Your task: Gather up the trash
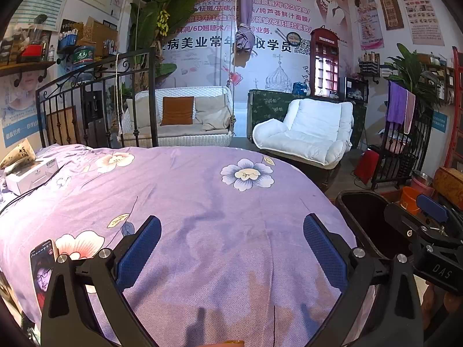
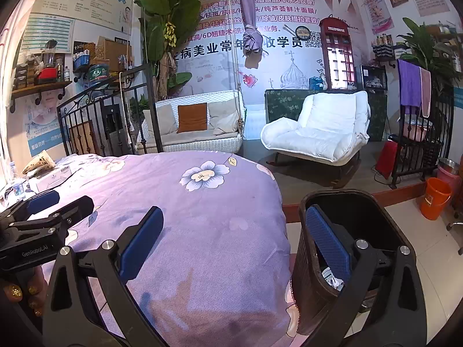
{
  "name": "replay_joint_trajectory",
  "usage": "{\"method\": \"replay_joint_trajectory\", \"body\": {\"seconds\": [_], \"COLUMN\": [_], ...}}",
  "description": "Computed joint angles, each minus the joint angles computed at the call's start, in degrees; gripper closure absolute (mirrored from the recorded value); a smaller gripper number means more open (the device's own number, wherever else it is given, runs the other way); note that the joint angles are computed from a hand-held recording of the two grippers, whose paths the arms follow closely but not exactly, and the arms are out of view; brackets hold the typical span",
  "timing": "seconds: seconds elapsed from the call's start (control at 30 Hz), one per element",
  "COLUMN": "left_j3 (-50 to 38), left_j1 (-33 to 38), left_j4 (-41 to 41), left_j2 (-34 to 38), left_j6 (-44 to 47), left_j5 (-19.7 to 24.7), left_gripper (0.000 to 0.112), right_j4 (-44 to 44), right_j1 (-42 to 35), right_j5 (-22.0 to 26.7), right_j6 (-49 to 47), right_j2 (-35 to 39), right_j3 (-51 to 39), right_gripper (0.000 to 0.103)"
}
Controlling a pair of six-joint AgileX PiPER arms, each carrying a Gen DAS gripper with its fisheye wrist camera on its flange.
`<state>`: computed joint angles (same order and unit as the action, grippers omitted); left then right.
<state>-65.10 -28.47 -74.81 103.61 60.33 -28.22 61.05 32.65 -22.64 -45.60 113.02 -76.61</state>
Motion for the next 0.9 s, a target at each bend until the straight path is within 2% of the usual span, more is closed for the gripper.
{"method": "replay_joint_trajectory", "body": {"seconds": [0.9], "left_j3": [0.27], "left_j1": [-0.19], "left_j4": [-0.05], "left_j2": [-0.24], "left_j6": [-0.01], "left_j5": [-0.40], "left_gripper": [0.015], "right_j4": [1.08], "right_j1": [0.14], "right_j5": [0.17], "right_j6": [-1.03], "right_j2": [-0.07], "right_j3": [-0.25], "right_gripper": [0.005]}}
